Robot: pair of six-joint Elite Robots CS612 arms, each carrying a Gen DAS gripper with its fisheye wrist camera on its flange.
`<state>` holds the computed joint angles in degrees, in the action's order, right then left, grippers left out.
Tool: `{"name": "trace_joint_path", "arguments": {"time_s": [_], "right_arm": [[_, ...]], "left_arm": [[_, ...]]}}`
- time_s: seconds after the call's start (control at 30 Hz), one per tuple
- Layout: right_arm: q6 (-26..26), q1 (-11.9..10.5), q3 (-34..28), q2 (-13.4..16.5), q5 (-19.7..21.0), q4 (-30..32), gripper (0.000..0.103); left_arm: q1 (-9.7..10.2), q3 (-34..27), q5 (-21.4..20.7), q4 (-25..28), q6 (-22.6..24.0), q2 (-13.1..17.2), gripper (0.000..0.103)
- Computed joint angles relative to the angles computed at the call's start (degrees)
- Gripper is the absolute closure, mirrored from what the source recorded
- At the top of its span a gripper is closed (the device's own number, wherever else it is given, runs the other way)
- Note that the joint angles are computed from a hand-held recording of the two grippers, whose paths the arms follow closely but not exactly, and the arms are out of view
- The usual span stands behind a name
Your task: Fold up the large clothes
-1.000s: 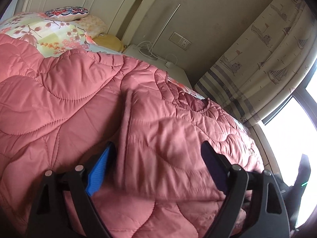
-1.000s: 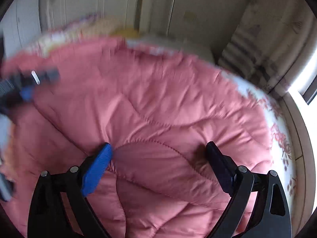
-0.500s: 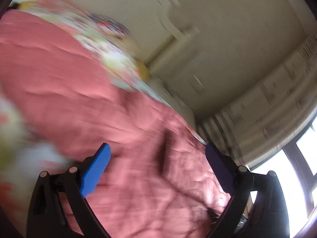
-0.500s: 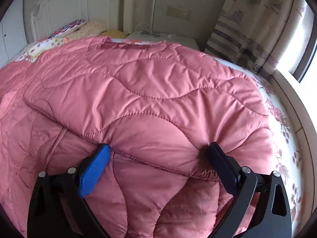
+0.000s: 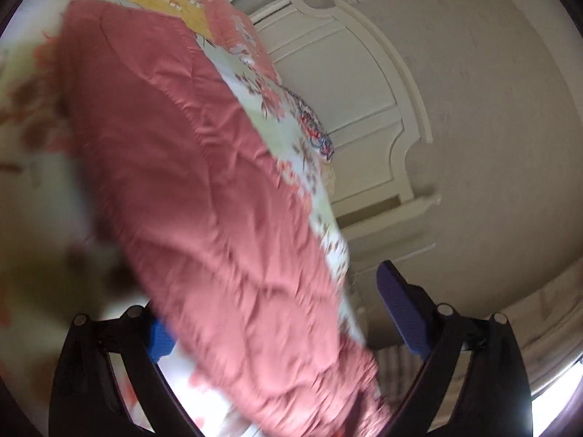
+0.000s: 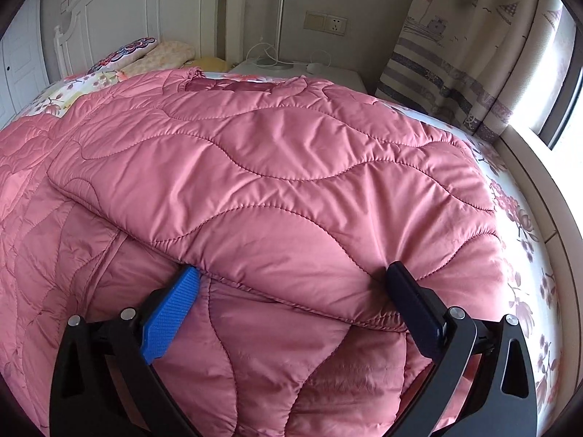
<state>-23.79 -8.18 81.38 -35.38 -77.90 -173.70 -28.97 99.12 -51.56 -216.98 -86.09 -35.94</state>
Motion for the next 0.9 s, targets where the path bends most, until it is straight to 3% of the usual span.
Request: {"name": "trace_joint_path", "arguments": {"time_s": [0.03, 0.07, 0.1, 0.17, 0.23, 0.3, 0.47, 0.57, 0.6, 0.63, 0.67, 0.7, 0.77, 0.83, 0.9], "right_arm": [[0.0, 0.0, 0.0, 0.0, 0.0, 0.0, 0.005], [0.0, 0.0, -0.1, 0.0, 0.0, 0.0, 0.005], [0.0, 0.0, -0.1, 0.0, 0.0, 0.0, 0.005], [0.0, 0.0, -0.1, 0.0, 0.1, 0.0, 0.005], [0.3, -0.1, 0.0, 0.0, 0.7, -0.1, 0.005], [0.8, -0.4, 0.2, -0.1, 1.6, -0.3, 0.005], [3.6, -1.4, 0.9, -0.3, 5.9, -2.4, 0.005], [9.4, -3.0, 1.9, -0.3, 10.8, -7.2, 0.005], [14.0, -3.9, 2.6, -0.1, 13.2, -11.7, 0.005], [19.0, -4.8, 3.0, 0.3, 15.5, -16.2, 0.005], [22.9, -5.5, 3.2, 0.6, 16.8, -19.2, 0.005], [28.5, -6.4, 3.1, 1.1, 17.5, -22.8, 0.005], [34.6, -7.3, 2.9, 1.7, 16.7, -25.1, 0.005], [37.1, -7.9, 2.3, 2.0, 17.3, -23.4, 0.005], [38.9, -8.3, 1.5, 2.3, 18.2, -20.6, 0.005]], "left_arm": [[0.4, -0.9, -0.9, -3.1, 0.8, 1.0, 0.055], [0.78, -2.0, -2.9, -6.1, 2.0, 2.0, 0.078], [0.59, -2.3, -3.1, -6.7, 3.2, 2.1, 0.094], [-0.84, -3.4, 0.1, -9.8, 8.9, 2.5, 0.095], [-2.69, -5.1, 2.8, -11.9, 17.6, 2.2, 0.095], [-3.95, -6.7, 3.1, -12.4, 23.4, 1.8, 0.095], [-6.15, -13.0, -4.7, -9.0, 38.1, 1.4, 0.095], [-6.28, -18.3, -16.9, -0.6, 41.8, 2.8, 0.089], [-6.22, -21.0, -22.9, 5.3, 42.3, 3.8, 0.073], [-5.83, -23.5, -28.4, 11.3, 43.1, 4.5, 0.041], [-5.75, -25.3, -32.1, 17.3, 44.5, 4.9, 0.027], [-6.28, -27.9, -33.5, 23.3, 48.2, 6.2, 0.02], [-7.32, -29.9, -30.7, 33.5, 51.8, 6.4, 0.021], [-7.54, -31.0, -30.9, 35.6, 53.4, 7.3, 0.021], [-7.42, -29.6, -30.7, 34.2, 51.7, 6.9, 0.021]]}}
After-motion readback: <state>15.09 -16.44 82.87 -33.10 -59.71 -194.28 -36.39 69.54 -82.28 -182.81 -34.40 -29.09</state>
